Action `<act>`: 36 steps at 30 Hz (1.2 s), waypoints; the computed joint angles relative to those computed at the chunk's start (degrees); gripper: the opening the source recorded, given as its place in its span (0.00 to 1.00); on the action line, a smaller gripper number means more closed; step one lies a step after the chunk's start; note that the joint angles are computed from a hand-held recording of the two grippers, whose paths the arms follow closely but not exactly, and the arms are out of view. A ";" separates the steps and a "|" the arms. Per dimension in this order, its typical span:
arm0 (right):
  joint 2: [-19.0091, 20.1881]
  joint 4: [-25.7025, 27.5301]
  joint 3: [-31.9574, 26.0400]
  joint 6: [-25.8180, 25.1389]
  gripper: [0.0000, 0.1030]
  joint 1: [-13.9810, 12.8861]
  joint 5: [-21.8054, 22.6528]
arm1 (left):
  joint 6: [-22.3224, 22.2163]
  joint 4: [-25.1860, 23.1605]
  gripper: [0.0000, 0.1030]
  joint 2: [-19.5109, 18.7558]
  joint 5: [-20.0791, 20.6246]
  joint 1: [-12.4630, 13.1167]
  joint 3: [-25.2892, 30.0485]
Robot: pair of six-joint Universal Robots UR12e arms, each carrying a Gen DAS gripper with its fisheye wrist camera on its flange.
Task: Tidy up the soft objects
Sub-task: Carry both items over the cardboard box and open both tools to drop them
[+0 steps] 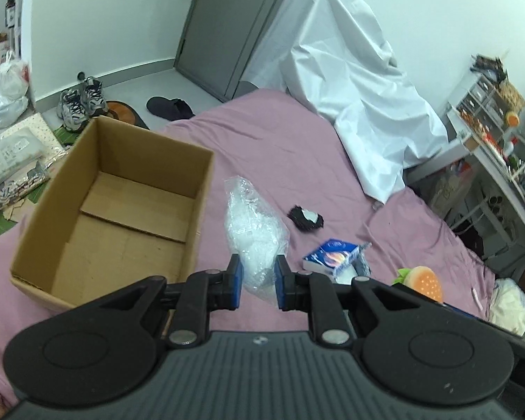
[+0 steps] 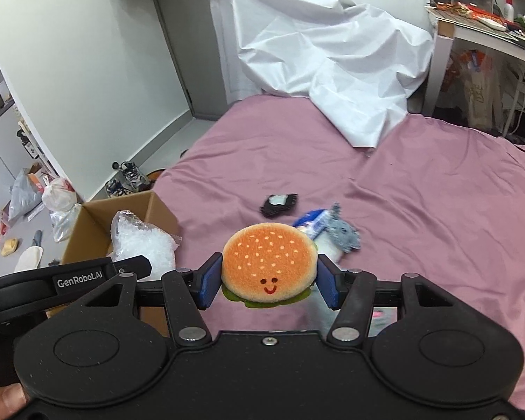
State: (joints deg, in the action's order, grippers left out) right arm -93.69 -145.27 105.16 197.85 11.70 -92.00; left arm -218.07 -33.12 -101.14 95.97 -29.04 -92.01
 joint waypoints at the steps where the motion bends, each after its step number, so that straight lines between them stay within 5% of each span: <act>1: 0.40 -0.26 -0.36 0.20 0.54 0.46 -0.33 | -0.43 0.31 0.17 0.30 -0.26 0.39 -0.33; 18: 8.43 0.44 -8.10 -0.29 0.54 6.69 -1.43 | -5.78 3.11 0.17 3.09 2.44 5.90 -5.23; 27: 12.15 2.51 -11.88 -0.01 0.54 8.06 0.76 | -8.38 3.75 0.18 3.20 -0.49 8.17 -6.70; 36: 14.03 4.05 -13.65 0.27 0.54 8.48 0.71 | -12.49 4.03 0.33 3.30 0.70 8.91 -7.12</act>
